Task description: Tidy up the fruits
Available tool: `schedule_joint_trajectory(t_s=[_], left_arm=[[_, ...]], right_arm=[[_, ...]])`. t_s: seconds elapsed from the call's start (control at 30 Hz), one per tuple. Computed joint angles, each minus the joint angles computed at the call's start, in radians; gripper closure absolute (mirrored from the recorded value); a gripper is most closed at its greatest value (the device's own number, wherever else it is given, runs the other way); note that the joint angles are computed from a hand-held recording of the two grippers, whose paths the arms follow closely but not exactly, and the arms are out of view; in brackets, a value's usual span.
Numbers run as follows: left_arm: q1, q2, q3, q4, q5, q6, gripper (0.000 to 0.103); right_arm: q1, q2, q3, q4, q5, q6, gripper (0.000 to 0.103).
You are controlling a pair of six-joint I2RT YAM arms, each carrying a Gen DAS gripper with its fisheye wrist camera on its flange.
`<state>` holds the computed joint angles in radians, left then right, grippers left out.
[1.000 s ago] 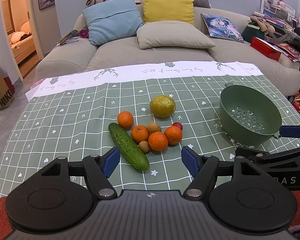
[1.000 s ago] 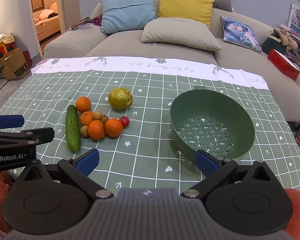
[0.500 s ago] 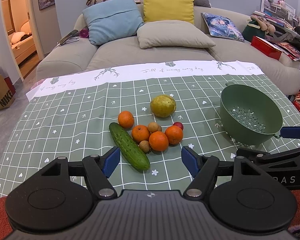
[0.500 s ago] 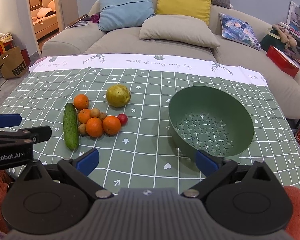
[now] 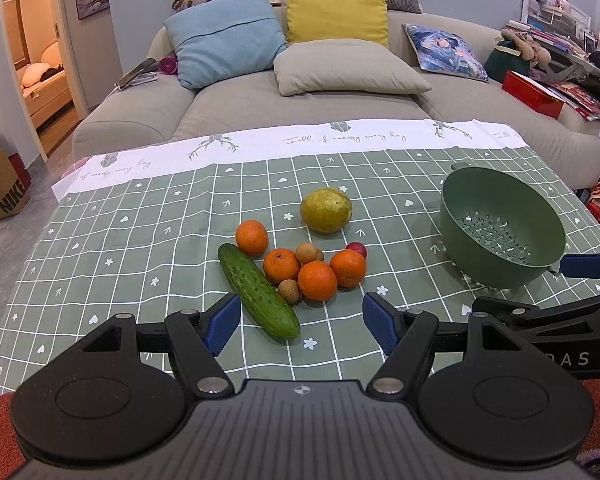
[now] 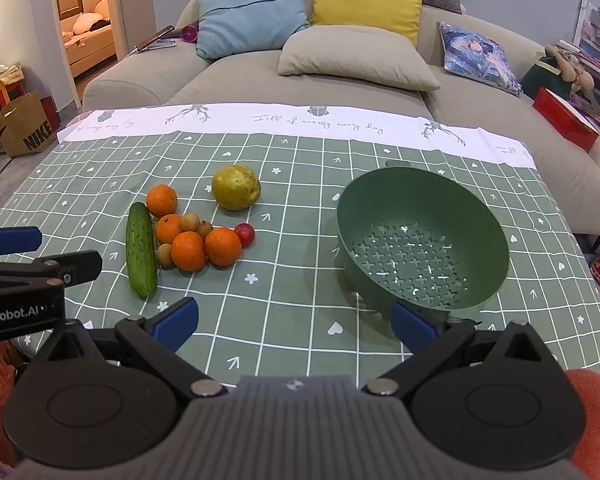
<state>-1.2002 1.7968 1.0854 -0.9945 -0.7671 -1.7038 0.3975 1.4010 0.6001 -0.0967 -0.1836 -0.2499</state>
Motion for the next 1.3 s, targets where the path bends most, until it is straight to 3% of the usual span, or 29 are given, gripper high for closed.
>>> schedule_joint_trajectory(t_s=[0.87,1.13,1.23,1.3], left_arm=[[-0.001,0.003,-0.010,0.022,0.004,0.001,0.021],[0.030,-0.070,-0.120,0.202,0.029,0.083,0.026],[0.061,-0.102,-0.179,0.291,0.056,0.119,0.027],[0.085,-0.123,-0.220,0.345,0.073,0.130,0.034]], right_arm=[[-0.008,0.027,0.012,-0.007,-0.023,0.003,0.005],[-0.034,0.085,0.021,0.047,-0.109,0.010,0.006],[-0.029,0.131,0.038,0.084,-0.129,0.001,0.012],[-0.020,0.180,0.062,0.098,-0.141,-0.006,0.016]])
